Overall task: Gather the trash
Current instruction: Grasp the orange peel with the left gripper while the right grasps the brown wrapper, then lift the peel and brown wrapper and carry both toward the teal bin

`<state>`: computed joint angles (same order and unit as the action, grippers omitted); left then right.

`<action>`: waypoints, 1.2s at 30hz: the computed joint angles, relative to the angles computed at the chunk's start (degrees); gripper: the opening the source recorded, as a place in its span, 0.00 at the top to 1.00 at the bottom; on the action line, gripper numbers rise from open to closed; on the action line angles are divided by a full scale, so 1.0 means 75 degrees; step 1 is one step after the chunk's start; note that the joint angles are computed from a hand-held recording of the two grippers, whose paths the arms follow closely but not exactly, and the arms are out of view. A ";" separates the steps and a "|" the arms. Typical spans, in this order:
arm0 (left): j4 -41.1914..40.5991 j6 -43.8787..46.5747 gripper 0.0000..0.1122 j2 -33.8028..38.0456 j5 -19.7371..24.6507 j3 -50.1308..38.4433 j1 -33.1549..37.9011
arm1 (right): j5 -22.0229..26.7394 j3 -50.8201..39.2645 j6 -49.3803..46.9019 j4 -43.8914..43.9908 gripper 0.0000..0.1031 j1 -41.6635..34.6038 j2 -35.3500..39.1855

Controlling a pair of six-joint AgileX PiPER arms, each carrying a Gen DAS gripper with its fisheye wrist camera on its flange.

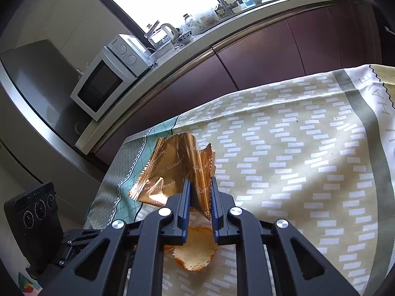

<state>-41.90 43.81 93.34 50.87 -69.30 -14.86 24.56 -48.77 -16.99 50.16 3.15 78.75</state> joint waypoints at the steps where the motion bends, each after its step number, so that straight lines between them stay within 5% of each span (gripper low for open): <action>1: -0.0010 0.0073 0.87 -0.0159 0.0006 0.0126 0.0081 | 0.0004 0.0024 -0.0036 0.0041 0.87 -0.0013 -0.0056; 17: -0.0551 0.1448 0.88 -0.2064 0.1133 0.1674 0.2242 | -0.0445 0.0803 0.1463 -0.1013 0.87 0.1124 -0.1498; 30: -0.0836 0.2305 0.88 -0.2432 0.1936 0.2172 0.3987 | -0.1028 0.0960 0.4968 -0.4032 0.87 0.2859 -0.1710; 36: -0.0875 0.2511 0.88 -0.2607 0.2190 0.2262 0.4494 | -0.1137 0.0894 0.5657 -0.4566 0.87 0.3284 -0.1669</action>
<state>-48.46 62.64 73.79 67.29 -52.34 18.85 16.04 -42.07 25.43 15.92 27.78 66.24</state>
